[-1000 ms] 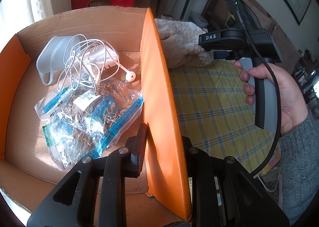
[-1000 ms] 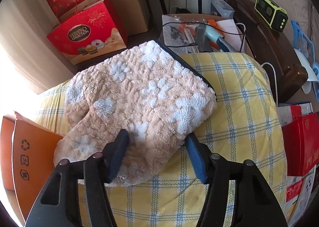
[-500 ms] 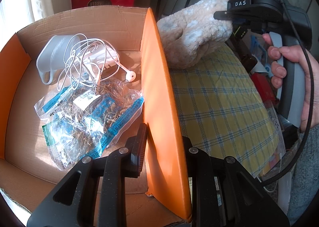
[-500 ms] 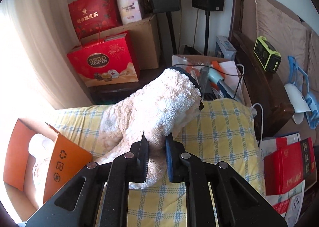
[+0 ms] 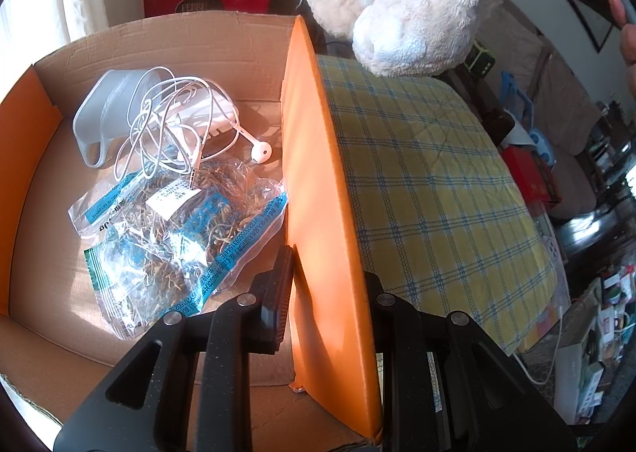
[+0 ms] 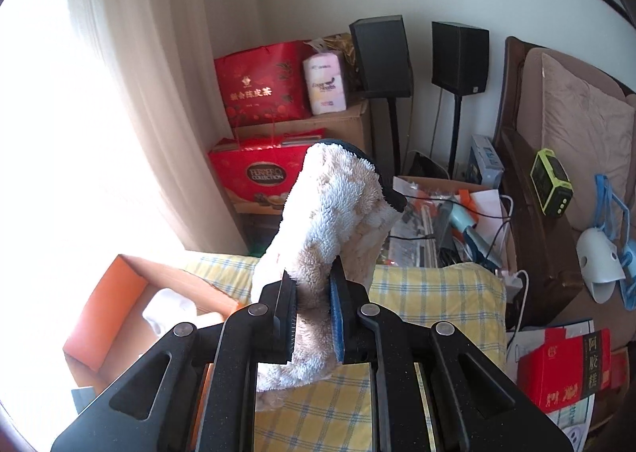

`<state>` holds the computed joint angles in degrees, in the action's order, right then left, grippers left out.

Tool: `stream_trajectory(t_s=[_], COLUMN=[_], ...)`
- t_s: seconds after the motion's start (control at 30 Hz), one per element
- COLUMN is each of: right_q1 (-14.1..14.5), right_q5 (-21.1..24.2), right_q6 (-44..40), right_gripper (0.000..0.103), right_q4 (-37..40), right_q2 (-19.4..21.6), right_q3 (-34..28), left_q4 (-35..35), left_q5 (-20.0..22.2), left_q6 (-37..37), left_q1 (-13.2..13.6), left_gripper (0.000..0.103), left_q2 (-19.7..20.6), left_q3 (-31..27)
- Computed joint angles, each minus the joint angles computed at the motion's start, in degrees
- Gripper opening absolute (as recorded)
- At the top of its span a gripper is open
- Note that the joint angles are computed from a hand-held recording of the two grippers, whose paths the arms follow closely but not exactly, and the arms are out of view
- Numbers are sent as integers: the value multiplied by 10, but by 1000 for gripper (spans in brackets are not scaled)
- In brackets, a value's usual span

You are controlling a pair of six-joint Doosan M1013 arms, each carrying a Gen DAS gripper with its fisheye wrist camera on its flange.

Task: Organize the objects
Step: 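Lift the oven mitt over the box and lower it onto the items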

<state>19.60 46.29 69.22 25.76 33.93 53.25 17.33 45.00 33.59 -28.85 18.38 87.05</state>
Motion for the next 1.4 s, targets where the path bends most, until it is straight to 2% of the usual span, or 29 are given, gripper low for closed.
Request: stream_trajectory(t_s=[0.23,0.37,0.77,0.97,1.13,1.2,1.27,1.3,1.4], right_q1=[5,2,11,8,17,22,33,36,35], right_q5=[23,80,181,257,271,275,251,244,232], right_q6=[-93,-132,-164,-153,-122,-107,-88,-89,-109], right_gripper=[12,12,12,12,13,19,27,28,30], right_q4=[108,191,260,309,266,226,150,128,123], right_q2=[-10,9,45,74,87,89,82,78,68], right_q3=[2,-15,-28,-57,-61,-62,-56,-52,-40], left_q4=[-5,-4,-5,-5,-7,-7,-9,-9,-9], left_q5=[-1,-4,-4,-3,-3,-2,-3,-4,-4], left_q6=[8,6,7,7,9,12,13,12,12], left_q1=[5,5,4,4,3,3,3,3,3], left_gripper=[21,21,21,21,21,21,21,21,22], left_q2=[1,0,-2,-2,-3,-3,-4,-5,-6], left_q3=[0,3,6,6,6,6,8,9,10])
